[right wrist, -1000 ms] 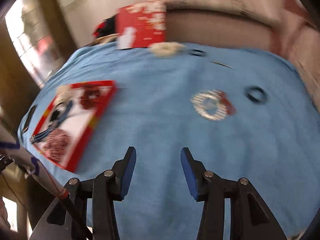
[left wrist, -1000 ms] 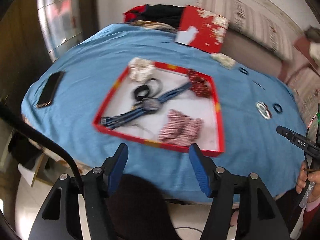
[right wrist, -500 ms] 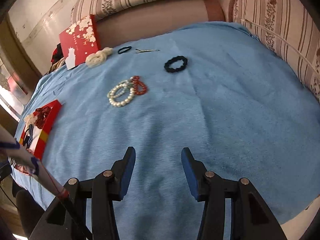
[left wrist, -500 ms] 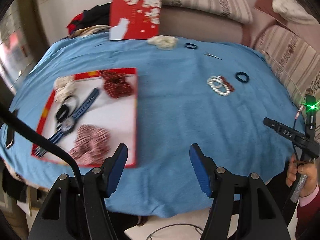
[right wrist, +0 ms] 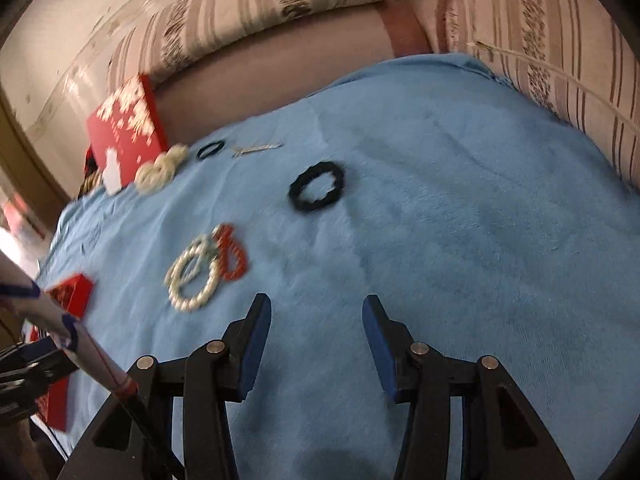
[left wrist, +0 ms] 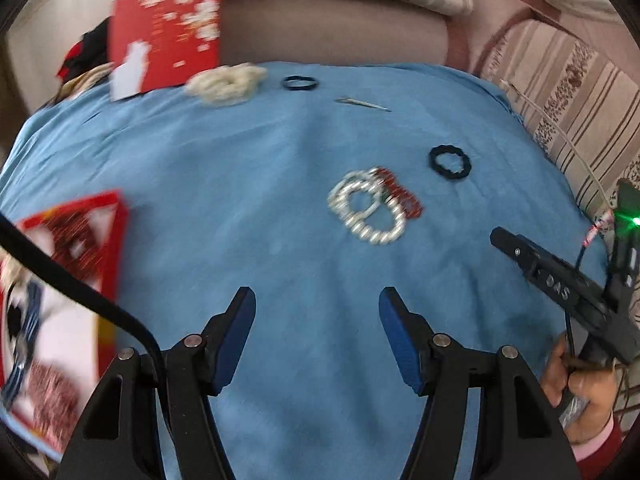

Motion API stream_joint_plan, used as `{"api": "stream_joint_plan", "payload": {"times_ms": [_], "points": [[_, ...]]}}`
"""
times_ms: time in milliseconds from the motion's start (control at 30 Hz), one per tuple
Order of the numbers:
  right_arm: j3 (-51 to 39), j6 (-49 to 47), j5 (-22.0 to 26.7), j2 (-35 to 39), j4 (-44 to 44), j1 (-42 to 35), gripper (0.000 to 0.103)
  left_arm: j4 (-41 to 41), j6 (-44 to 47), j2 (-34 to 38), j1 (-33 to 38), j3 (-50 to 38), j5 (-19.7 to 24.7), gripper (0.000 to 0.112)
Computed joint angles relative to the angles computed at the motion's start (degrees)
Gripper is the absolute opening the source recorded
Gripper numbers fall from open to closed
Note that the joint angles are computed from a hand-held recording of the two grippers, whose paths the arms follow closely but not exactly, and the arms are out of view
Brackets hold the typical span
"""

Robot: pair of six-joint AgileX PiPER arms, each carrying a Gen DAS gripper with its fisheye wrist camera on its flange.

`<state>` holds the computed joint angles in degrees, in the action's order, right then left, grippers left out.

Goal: Organize jewelry
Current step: 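Move both tools from the box to the bracelets on the blue cloth, then grasp the pearl bracelet with green bead with the left tool while the right grasps the white bead bracelet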

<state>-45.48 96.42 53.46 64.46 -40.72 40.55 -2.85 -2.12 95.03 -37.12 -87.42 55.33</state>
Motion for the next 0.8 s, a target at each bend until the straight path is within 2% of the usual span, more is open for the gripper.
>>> {"api": "stream_joint_plan", "payload": {"times_ms": [133, 233, 367, 433, 467, 500, 533, 700, 767, 800], "points": [[4.3, -1.2, -8.6, -2.7, 4.3, -7.3, 0.052, 7.4, -6.5, 11.3, -4.6, -11.4, 2.2, 0.062], [5.0, -1.0, -10.6, -3.6, 4.0, -8.7, 0.052, 8.9, -10.1, 19.5, -5.7, -19.8, 5.2, 0.062], [5.6, -2.2, -12.9, -3.7, 5.7, -10.1, 0.052, 14.2, -13.5, 24.9, -7.8, -25.0, 7.9, 0.063], [5.9, -2.3, -13.5, -4.1, 6.1, -10.5, 0.052, 17.1, -14.5, 25.0, -8.5, -25.6, 9.7, 0.062], [6.1, -2.3, -13.8, -4.4, 6.3, -10.7, 0.052, 18.4, -14.6, 24.7, -8.7, -25.3, 10.8, 0.058], [6.2, -2.3, -13.9, -4.6, 6.5, -10.7, 0.052, 19.5, -14.2, 23.7, -8.7, -24.1, 11.2, 0.050], [6.3, -2.3, -13.8, -4.7, 6.6, -10.7, 0.052, 20.5, -13.5, 21.9, -8.2, -21.4, 11.0, 0.048], [5.2, -3.7, -12.6, -3.7, 7.0, -10.1, 0.054, 20.3, -9.1, 10.4, -2.4, -3.9, 4.8, 0.048], [4.2, -3.6, -11.1, -2.6, 6.1, -8.8, 0.055, 14.8, -4.4, 5.5, 2.6, 2.6, 1.5, 0.048], [3.5, -3.5, -10.0, -1.8, 5.4, -7.8, 0.055, 12.7, -2.8, 4.3, 4.0, 4.1, 0.5, 0.053]]}}
